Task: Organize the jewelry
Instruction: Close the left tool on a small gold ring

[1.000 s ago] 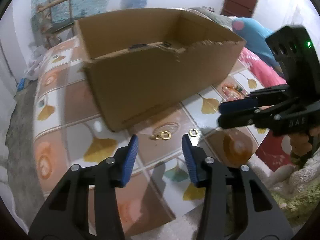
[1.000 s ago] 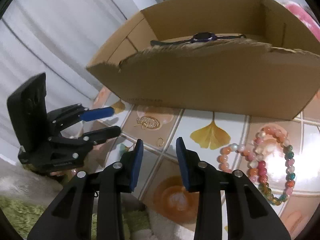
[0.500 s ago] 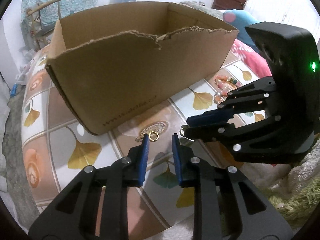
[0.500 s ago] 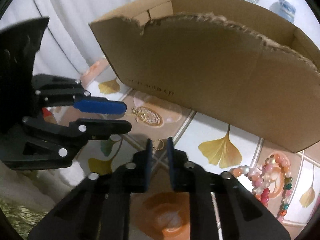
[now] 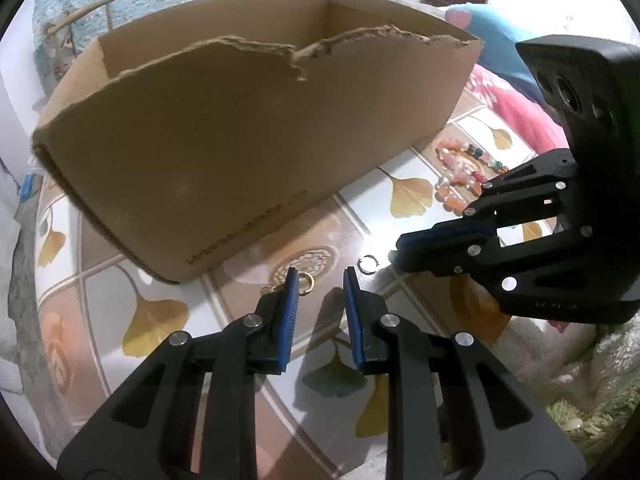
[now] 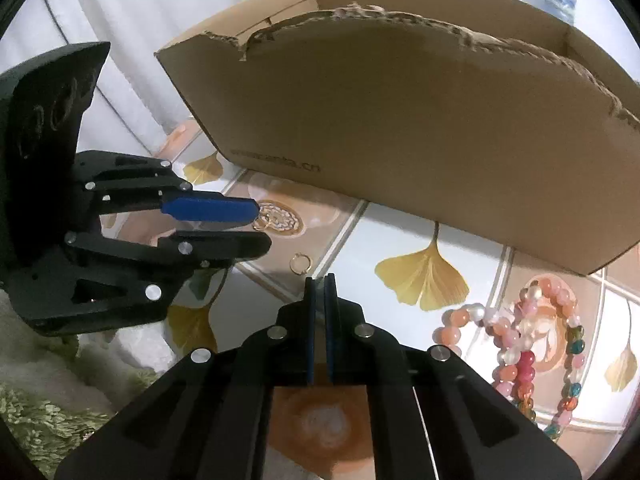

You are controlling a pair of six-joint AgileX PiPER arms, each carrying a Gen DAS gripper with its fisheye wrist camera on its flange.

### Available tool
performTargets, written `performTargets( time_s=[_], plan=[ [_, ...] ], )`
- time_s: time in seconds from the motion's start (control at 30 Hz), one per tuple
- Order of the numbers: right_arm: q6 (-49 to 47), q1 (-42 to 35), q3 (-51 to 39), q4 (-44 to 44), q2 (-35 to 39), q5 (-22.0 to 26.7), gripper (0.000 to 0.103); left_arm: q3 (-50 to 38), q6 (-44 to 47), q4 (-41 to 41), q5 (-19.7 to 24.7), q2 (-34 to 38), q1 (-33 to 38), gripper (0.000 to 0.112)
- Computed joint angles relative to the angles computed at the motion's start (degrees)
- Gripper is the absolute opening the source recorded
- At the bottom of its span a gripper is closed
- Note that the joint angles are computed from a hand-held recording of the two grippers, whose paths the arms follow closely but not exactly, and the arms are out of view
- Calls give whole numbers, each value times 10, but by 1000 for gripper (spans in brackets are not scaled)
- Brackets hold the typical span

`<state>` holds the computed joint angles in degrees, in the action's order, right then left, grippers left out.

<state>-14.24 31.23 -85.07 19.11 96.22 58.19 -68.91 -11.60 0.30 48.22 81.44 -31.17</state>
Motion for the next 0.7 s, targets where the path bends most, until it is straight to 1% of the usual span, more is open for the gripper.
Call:
performTargets(
  time_s=[0.1, 0.27, 0.37, 0.53, 0.7],
  plan=[
    [-19, -21, 14, 20, -14, 8, 4, -5, 14, -6, 2, 4, 2, 22],
    [-38, -52, 8, 32, -22, 32, 4, -12, 51, -44, 14, 7, 15, 22],
    [-50, -70, 9, 38, -29, 44, 4, -11, 62, -52, 21, 3, 15, 22],
    [-64, -91, 6, 50, -36, 64, 4, -1, 94, -91, 27, -9, 29, 22],
    [-75, -97, -13, 71, -27, 75, 5, 6, 84, -82, 27, -18, 34, 22]
  ],
)
